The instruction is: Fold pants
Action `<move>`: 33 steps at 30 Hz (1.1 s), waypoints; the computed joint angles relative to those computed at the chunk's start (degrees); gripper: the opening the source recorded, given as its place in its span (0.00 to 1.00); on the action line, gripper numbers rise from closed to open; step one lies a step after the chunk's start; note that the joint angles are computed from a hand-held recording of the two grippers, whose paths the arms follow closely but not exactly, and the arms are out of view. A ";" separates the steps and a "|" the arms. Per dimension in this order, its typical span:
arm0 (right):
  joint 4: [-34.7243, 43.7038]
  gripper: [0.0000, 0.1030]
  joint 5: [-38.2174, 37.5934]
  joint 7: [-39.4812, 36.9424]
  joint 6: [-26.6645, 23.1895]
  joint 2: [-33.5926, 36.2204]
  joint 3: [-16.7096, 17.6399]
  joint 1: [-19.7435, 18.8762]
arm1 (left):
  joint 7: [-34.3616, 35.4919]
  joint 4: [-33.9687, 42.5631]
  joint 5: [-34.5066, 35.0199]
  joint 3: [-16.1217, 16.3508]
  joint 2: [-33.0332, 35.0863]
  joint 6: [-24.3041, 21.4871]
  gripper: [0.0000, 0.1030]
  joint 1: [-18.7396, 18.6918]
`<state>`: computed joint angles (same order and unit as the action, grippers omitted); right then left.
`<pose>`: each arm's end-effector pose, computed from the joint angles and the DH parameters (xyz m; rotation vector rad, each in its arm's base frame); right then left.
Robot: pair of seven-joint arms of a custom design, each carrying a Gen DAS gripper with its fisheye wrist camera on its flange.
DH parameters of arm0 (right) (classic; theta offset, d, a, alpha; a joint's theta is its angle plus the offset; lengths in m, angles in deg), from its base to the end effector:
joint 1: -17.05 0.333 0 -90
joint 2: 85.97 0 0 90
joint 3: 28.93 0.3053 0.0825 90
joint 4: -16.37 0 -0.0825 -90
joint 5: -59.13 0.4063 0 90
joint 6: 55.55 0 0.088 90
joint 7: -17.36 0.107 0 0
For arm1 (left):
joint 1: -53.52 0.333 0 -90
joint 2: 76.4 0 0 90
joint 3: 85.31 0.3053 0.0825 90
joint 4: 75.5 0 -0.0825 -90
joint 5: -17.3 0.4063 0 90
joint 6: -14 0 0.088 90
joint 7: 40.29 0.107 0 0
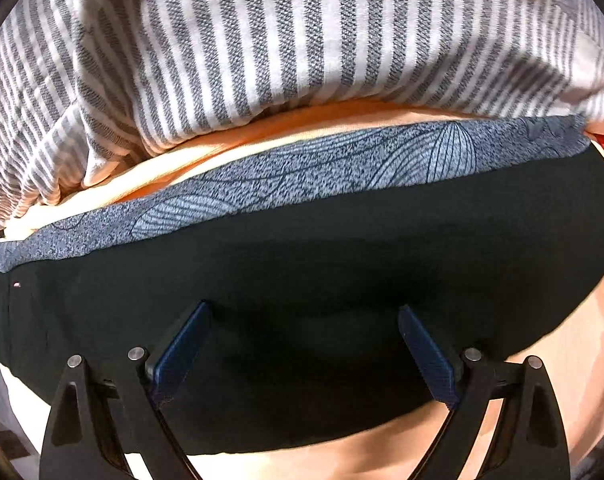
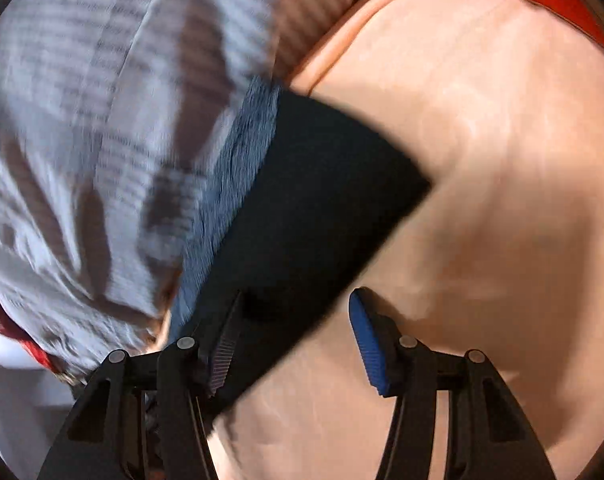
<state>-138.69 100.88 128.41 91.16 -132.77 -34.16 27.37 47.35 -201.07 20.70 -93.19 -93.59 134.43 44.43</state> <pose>0.3803 0.0225 0.5187 -0.8933 2.0793 0.2816 0.4865 -0.1499 0.5116 -1.7708 2.3466 -0.1678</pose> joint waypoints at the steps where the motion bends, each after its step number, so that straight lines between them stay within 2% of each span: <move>1: 0.37 0.57 0.80 -0.83 1.07 0.81 -0.84 0.38 | -0.67 0.60 0.34 -0.33 0.60 -0.07 0.93 0.02; 5: 0.00 0.57 3.03 -2.54 1.73 0.55 -2.37 0.93 | -3.54 4.72 0.93 -1.60 3.62 -1.16 0.93 -0.46; 9: -3.90 0.57 2.53 0.03 0.28 -5.47 -1.27 -1.36 | -4.65 6.65 0.46 -1.97 4.56 -0.36 0.93 -1.11; 12: -6.57 0.57 3.98 0.22 1.30 -8.24 -2.77 -1.40 | -6.44 10.42 1.43 -2.94 8.52 -0.41 0.93 -1.62; 15: -5.17 0.57 6.31 -3.58 3.97 -5.43 -5.25 0.70 | -9.52 13.75 2.67 -3.86 12.73 1.36 0.93 -2.21; 18: -0.96 0.59 9.36 -9.61 5.86 0.56 -7.72 4.26 | -12.64 18.74 5.77 -4.78 17.86 -0.63 0.93 -3.08; 20: -0.05 0.59 11.40 -12.03 6.05 1.77 -7.94 4.93 | -13.05 19.08 5.31 -4.80 17.67 0.10 0.93 -3.33; 24: 0.56 0.58 16.02 -16.90 6.07 2.76 -8.45 5.84 | -13.73 19.17 8.64 -4.93 16.67 1.45 0.93 -3.83; 26: 1.12 0.58 18.49 -18.66 5.97 3.74 -8.70 6.15 | -16.04 20.80 9.74 -4.95 17.87 1.33 0.93 -3.94; 27: 1.71 0.56 19.73 -19.74 5.46 4.42 -9.10 6.36 | -17.24 21.27 9.54 -4.86 18.14 1.09 0.93 -3.93; 29: 2.67 0.45 21.23 -20.84 3.68 5.52 -9.20 5.94 | -20.29 24.76 9.72 -4.85 21.50 0.82 0.93 -4.11; 31: 3.18 0.25 23.96 -22.82 2.32 6.11 -9.63 5.90 | -22.11 27.02 11.07 -5.02 24.01 1.01 0.93 -4.76; 33: 3.89 0.25 25.34 -23.94 1.48 6.80 -8.81 5.08 | -23.12 28.74 13.67 -5.31 26.56 -0.40 0.93 -5.97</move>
<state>-134.80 126.22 104.47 92.64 -125.97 -42.98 32.45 24.23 -172.32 34.37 -98.50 -67.04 134.03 38.46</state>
